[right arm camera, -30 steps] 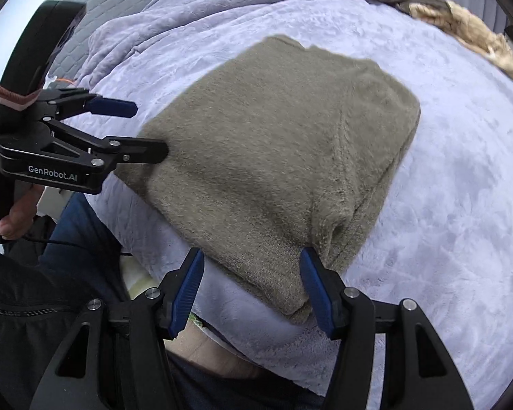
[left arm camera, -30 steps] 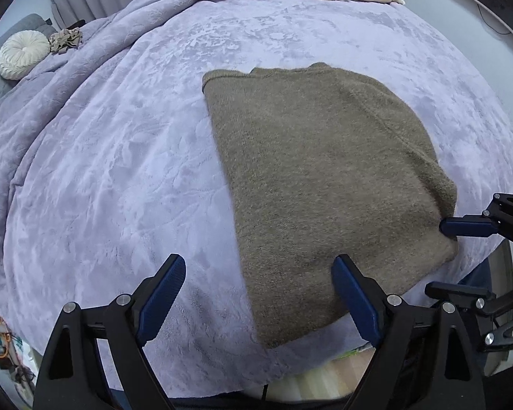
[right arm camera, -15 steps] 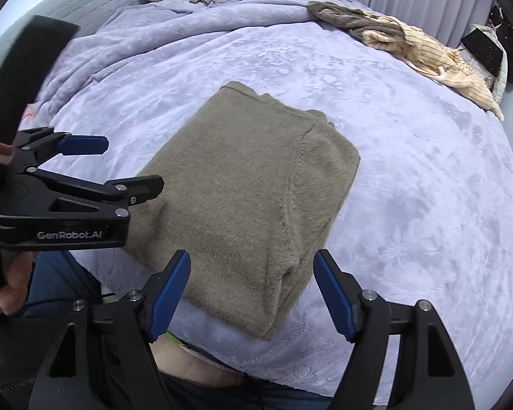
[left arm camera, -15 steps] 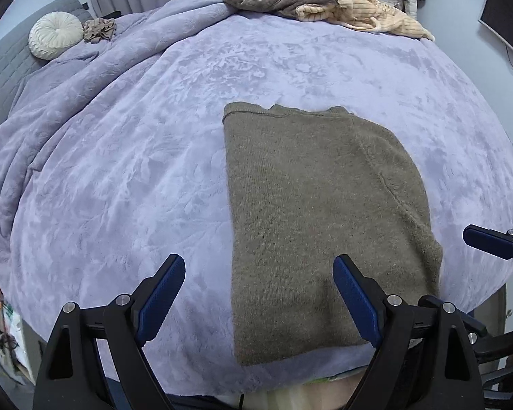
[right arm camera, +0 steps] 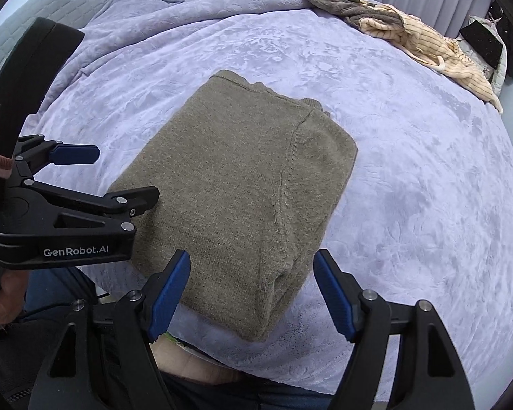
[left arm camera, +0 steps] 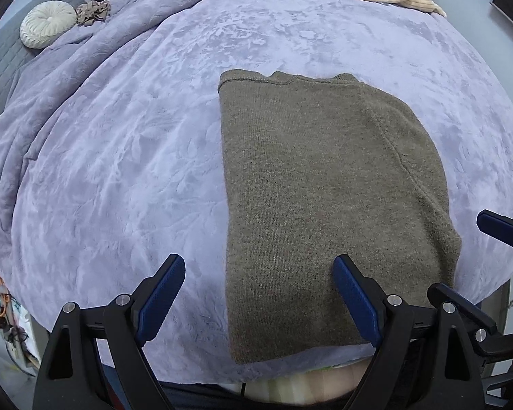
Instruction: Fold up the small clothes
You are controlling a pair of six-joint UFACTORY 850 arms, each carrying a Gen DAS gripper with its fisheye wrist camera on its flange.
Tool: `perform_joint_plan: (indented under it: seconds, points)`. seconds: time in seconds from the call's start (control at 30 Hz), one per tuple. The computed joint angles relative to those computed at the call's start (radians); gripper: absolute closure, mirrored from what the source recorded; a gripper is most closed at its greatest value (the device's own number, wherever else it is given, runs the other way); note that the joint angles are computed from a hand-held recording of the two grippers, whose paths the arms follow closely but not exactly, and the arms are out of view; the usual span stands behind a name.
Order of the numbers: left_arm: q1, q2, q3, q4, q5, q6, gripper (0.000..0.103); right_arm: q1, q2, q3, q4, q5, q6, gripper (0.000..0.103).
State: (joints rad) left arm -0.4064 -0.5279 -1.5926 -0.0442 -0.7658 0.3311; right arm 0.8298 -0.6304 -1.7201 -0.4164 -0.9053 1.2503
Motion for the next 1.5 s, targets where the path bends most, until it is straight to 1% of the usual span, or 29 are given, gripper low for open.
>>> perform_joint_plan:
  seconds: [0.2,0.33,0.4,0.5,0.57,0.7,0.77,0.9,1.13,1.23,1.5]
  points:
    - [0.004,-0.024,-0.029,-0.029,-0.031,0.02,0.014,-0.015,0.004,0.007,0.013,0.003,-0.016,0.026]
    - [0.0,-0.026,-0.031,0.006,-0.019,-0.016,0.014,-0.022,0.005,0.011,0.023,0.003,-0.028,0.026]
    - [-0.002,-0.027,-0.035,0.01,-0.029,-0.011,0.014,-0.023,0.004,0.01,0.027,0.001,-0.033,0.026]
    - [-0.01,-0.031,-0.04,0.064,-0.031,-0.055,0.014,-0.026,0.0,0.004,0.031,-0.001,-0.044,0.026]
    - [-0.006,-0.031,-0.042,0.042,-0.03,-0.037,0.014,-0.026,-0.007,-0.006,0.029,-0.009,-0.052,0.026]
    - [-0.006,-0.034,-0.048,0.054,-0.037,-0.054,0.014,-0.028,-0.013,-0.014,0.031,-0.013,-0.059,0.026]
    - [-0.005,-0.034,-0.051,0.045,-0.046,-0.036,0.014,-0.028,-0.015,-0.018,0.03,-0.017,-0.063,0.026]
    - [-0.01,-0.024,-0.042,0.056,-0.036,-0.029,0.014,-0.029,-0.024,-0.03,0.033,-0.027,-0.069,0.026]
    - [-0.005,-0.032,-0.053,0.024,-0.066,-0.003,0.014,-0.024,-0.029,-0.045,0.025,-0.036,-0.073,0.026]
    - [-0.006,-0.028,-0.048,0.028,-0.057,-0.007,0.014,-0.024,-0.028,-0.046,0.024,-0.035,-0.072,0.026]
    - [-0.005,-0.03,-0.055,0.028,-0.064,-0.007,0.014,-0.021,-0.027,-0.047,0.02,-0.035,-0.07,0.026]
